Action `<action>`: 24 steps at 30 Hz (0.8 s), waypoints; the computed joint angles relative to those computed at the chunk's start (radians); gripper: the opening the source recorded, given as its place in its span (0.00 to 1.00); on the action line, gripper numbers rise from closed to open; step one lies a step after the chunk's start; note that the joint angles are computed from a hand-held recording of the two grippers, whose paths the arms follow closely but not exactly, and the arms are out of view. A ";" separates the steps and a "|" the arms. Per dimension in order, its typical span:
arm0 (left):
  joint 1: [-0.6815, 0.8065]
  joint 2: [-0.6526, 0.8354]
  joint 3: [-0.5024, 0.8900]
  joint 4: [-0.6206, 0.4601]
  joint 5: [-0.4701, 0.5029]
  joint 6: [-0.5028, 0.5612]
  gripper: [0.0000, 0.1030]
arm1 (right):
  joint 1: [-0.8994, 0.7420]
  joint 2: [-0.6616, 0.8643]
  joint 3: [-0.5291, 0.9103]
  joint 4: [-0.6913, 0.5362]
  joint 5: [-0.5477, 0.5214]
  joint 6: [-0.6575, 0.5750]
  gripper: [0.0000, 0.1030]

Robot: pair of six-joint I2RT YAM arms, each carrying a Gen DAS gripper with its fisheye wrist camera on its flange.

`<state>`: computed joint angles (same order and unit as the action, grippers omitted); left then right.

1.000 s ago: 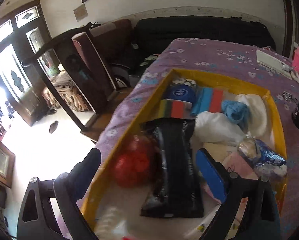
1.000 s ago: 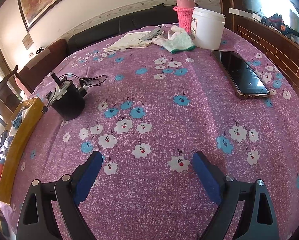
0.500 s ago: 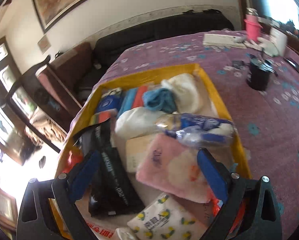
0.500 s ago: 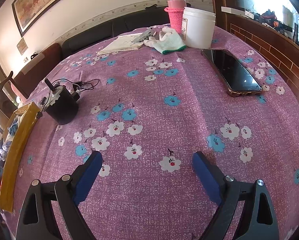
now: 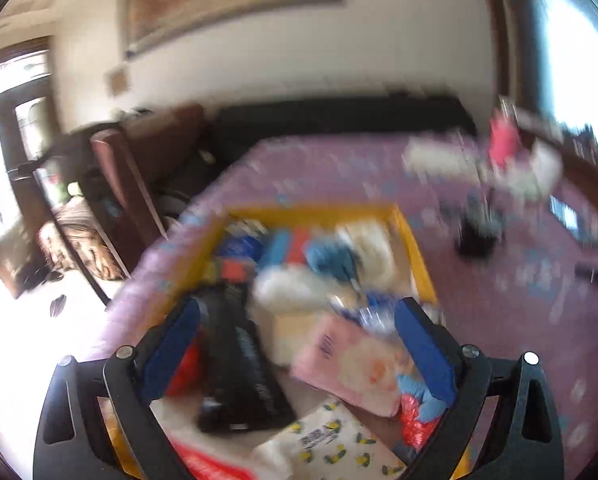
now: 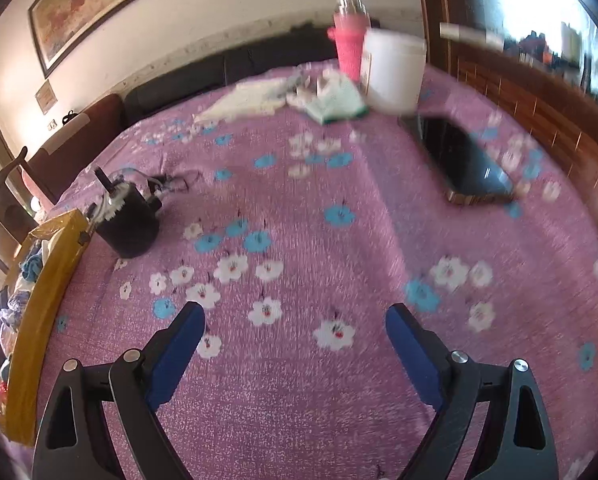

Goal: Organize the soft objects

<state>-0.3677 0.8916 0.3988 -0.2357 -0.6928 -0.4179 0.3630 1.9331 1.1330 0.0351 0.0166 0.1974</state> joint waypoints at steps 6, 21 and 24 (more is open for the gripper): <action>-0.299 -0.283 0.054 -0.403 -0.458 -0.360 1.00 | 0.110 -0.214 -0.178 0.111 0.043 0.018 0.91; -0.149 -0.183 0.061 -0.521 -0.264 -0.505 1.00 | 0.543 -0.149 -0.127 0.053 0.153 -0.112 0.92; -0.153 -0.182 0.061 -0.542 -0.271 -0.526 1.00 | 0.562 -0.130 -0.099 0.025 0.147 -0.123 0.92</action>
<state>-0.5208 0.7096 0.4597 -0.7782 -0.9638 -0.9441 0.9249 1.8036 1.0340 0.0606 0.1631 0.0747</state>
